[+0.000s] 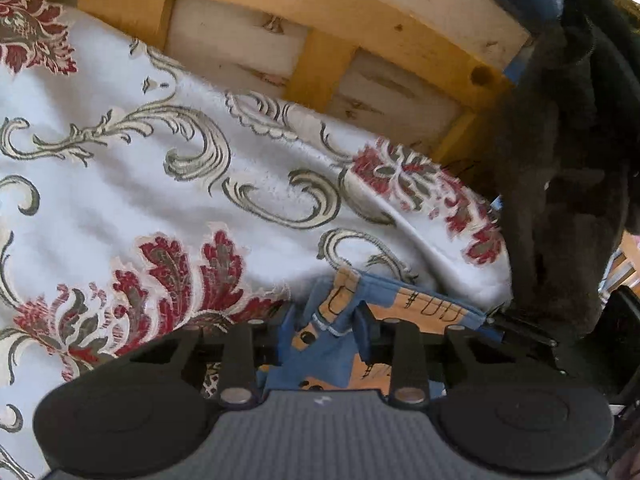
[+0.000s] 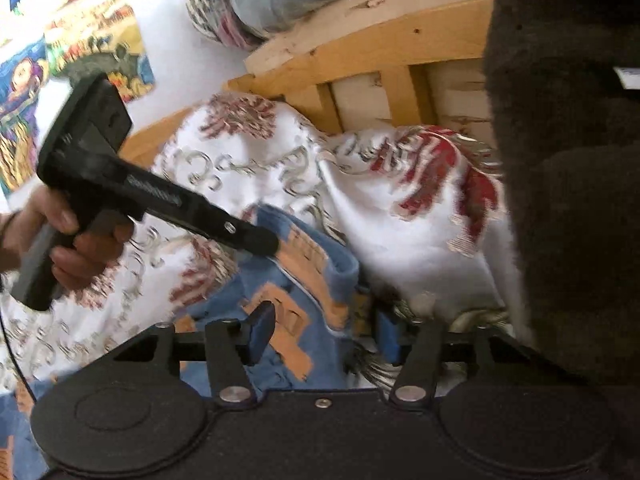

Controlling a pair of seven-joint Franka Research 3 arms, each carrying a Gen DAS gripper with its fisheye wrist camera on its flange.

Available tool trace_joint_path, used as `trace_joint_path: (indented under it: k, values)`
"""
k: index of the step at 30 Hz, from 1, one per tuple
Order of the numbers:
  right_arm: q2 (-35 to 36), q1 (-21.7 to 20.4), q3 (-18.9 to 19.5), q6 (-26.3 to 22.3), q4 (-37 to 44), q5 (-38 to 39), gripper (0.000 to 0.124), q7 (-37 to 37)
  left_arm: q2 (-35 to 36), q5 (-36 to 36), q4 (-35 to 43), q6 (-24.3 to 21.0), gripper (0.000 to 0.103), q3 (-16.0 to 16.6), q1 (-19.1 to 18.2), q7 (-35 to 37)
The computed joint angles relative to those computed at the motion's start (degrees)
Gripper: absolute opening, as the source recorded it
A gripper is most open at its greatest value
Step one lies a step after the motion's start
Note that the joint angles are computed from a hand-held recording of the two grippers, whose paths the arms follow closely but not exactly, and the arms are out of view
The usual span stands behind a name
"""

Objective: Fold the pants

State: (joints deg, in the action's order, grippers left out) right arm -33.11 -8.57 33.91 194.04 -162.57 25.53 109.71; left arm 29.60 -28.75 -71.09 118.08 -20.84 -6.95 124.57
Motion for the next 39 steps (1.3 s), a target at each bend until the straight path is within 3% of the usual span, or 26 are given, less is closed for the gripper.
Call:
trace_joint_path:
  k: [1, 2, 3, 5, 9, 13, 17, 25, 28, 33, 36, 39]
  values:
    - [0.6, -0.1, 0.0, 0.9, 0.1, -0.2, 0.041, -0.1, 0.0, 0.6, -0.1, 0.3, 0.033, 0.1, -0.3, 0.4]
    - [0.4, -1.0, 0.7, 0.6, 0.4, 0.0, 0.018, -0.4, -0.5, 0.8, -0.8, 1.0, 0.032, 0.1, -0.3, 1.0]
    - [0.4, -0.8, 0.3, 0.3, 0.4, 0.0, 0.013, -0.6, -0.9, 0.8, -1.5, 1.6, 0.029, 0.0, -0.3, 1.5]
    - [0.9, 2.3, -3.0, 0.9, 0.0, 0.0, 0.013, -0.6, -2.4, -0.2, -3.9, 3.6, 0.023, -0.4, 0.1, 3.3]
    - [0.4, -0.6, -0.1, 0.3, 0.3, 1.3, 0.017, -0.5, -3.9, -2.1, -6.1, 4.3, 0.021, -0.4, 0.7, 4.3]
    - [1.2, 0.8, -1.5, 1.1, 0.2, 1.6, 0.017, -0.3, -3.0, -1.6, -4.8, 4.0, 0.024, 0.2, -0.1, 2.2]
    - [2.8, 5.7, -6.3, 4.3, -0.5, 2.6, 0.012, -1.0, -2.0, -0.2, -3.2, 3.8, 0.024, 0.4, -0.9, -0.2]
    - [0.5, 7.7, -4.6, 8.3, -1.4, 7.4, 0.011, -7.8, -6.1, -3.3, -7.1, 7.3, 0.018, -0.7, 0.2, 4.0]
    - [-1.1, 11.7, -7.0, 9.2, -2.2, 6.8, 0.011, -10.9, -8.5, -6.6, -9.8, 7.6, 0.017, -0.7, 1.3, 6.0]
    - [-3.7, 15.2, -6.5, 10.1, -1.4, 5.5, 0.011, -17.2, -14.9, -14.8, -15.8, 7.2, 0.017, 0.2, 3.4, 11.7]
    - [-3.0, 22.2, -11.6, 9.6, 0.3, 1.1, 0.011, -19.7, -20.2, -21.0, -20.6, 6.2, 0.017, 2.3, 4.5, 16.7]
    - [-1.8, 34.1, -22.7, 7.6, 2.1, -6.5, 0.011, -20.6, -25.0, -26.2, -25.0, 3.7, 0.017, 5.6, 5.3, 19.7]
